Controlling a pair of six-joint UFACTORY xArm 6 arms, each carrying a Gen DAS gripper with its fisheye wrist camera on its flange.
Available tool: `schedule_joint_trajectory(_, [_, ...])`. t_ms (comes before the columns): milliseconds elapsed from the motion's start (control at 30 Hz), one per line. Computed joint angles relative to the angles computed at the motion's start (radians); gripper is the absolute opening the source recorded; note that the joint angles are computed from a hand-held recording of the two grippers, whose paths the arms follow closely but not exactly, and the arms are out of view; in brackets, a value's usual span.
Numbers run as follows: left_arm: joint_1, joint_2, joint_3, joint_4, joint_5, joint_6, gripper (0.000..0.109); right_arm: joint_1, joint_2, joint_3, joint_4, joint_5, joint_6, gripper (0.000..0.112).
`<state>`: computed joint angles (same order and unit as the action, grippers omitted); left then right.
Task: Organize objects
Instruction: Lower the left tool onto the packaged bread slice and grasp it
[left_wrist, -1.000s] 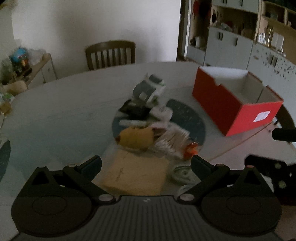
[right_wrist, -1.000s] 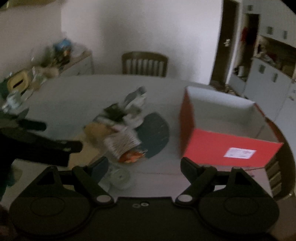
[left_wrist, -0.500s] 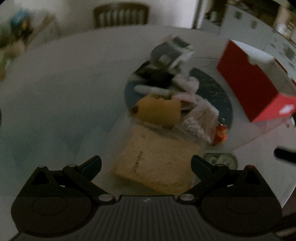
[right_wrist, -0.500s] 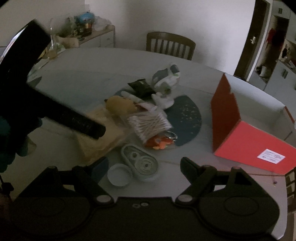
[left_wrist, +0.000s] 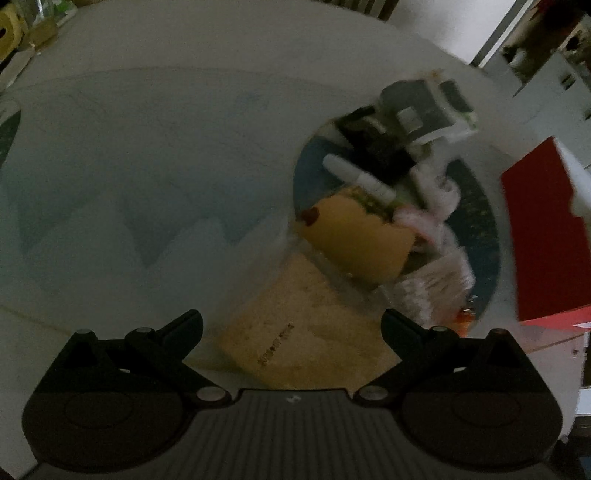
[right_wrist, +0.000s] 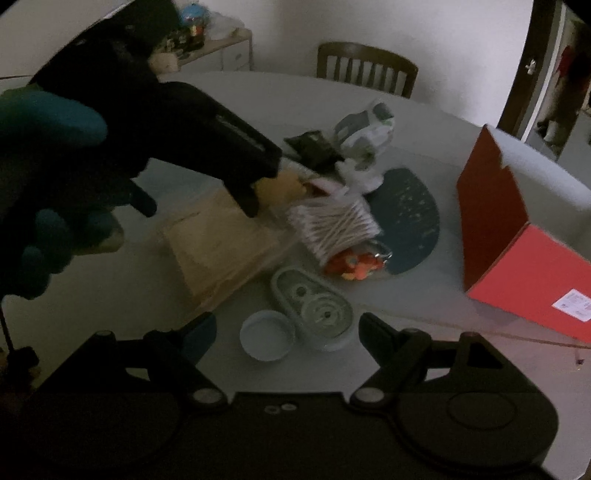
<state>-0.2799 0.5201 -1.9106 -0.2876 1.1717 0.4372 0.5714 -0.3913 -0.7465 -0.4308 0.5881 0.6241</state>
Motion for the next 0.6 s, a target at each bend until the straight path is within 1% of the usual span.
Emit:
schedule_joint_trajectory(100, [-0.005,-0.007,0.025,0.015,-0.029,-0.011,0.103,-0.003,0.01,0.003,0.051,-0.003,-0.041,0.083])
schedule_joint_trajectory(200, [-0.005,0.005,0.013,0.017,-0.024,-0.037,0.103,-0.009,0.022,0.008,0.114,-0.004,-0.082,0.083])
schedule_joint_trajectory(233, [-0.007,0.006,0.012,0.026,-0.027,-0.074,0.103,-0.012,0.028,0.009,0.133,-0.009,-0.1,0.083])
schedule_joint_trajectory(333, [-0.004,0.011,0.003,0.021,-0.018,-0.078,0.103,-0.017,0.045,0.009,0.184,-0.01,-0.134,0.083])
schedule_joint_trajectory(400, [0.006,0.02,-0.013,0.006,0.001,-0.063,0.103,-0.022,0.052,0.01,0.226,-0.011,-0.156,0.083])
schedule_joint_trajectory(433, [0.016,0.037,-0.042,-0.002,0.032,-0.061,0.103,-0.025,0.054,0.01,0.244,-0.011,-0.168,0.082])
schedule_joint_trajectory(500, [0.038,0.049,-0.064,-0.017,0.07,-0.039,0.103,-0.028,0.057,0.01,0.266,-0.013,-0.186,0.082])
schedule_joint_trajectory(600, [0.053,0.055,-0.076,-0.008,0.088,-0.019,0.103,-0.032,0.064,0.005,0.292,-0.008,-0.212,0.081])
